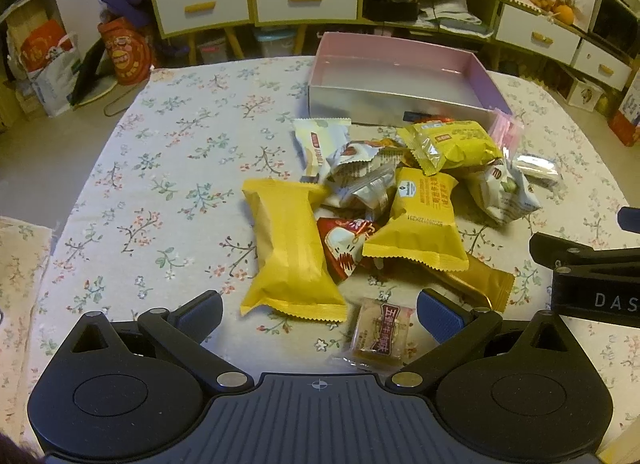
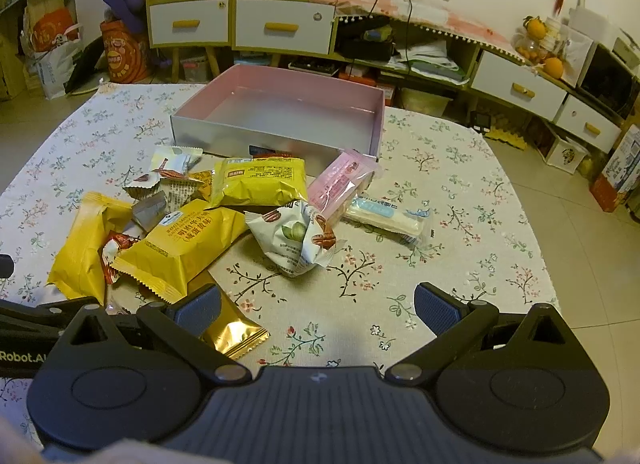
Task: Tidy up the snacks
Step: 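Grasp the yellow pack with the left tool while the right tool grasps the gold bar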
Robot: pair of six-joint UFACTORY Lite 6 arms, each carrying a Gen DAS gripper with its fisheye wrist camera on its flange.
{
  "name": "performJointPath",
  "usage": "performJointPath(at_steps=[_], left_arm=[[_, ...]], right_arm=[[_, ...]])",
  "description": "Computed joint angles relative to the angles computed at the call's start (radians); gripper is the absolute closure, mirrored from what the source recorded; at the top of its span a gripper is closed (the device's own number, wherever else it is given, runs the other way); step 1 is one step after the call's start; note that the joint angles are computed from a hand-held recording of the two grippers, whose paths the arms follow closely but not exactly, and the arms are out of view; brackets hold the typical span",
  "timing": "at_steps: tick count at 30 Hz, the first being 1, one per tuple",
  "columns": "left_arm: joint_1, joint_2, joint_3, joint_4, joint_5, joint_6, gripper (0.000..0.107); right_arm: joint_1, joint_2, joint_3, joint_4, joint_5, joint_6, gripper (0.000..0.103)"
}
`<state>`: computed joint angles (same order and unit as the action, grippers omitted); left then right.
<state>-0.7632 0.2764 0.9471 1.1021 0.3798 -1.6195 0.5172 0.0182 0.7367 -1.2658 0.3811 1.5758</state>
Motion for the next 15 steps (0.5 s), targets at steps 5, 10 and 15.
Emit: performJointPath(at_steps=[5,10,15], left_arm=[[0.027,-0.018,-0.026,0.049,-0.050,-0.023,0.004],[0.079,-0.033,-0.054,0.073,-0.112,-0.019,0.004],[0.158,-0.036,-0.085,0.120,-0.207,-0.018,0.004]], right_arm=[[-0.005,0.000,0.000,-0.003,-0.008,0.003,0.000],[-0.034,0.001,0.004,0.002,-0.048,-0.016,0.000],[-0.102,0.003,0.012,0.131,-0.155,-0.172,0.000]])
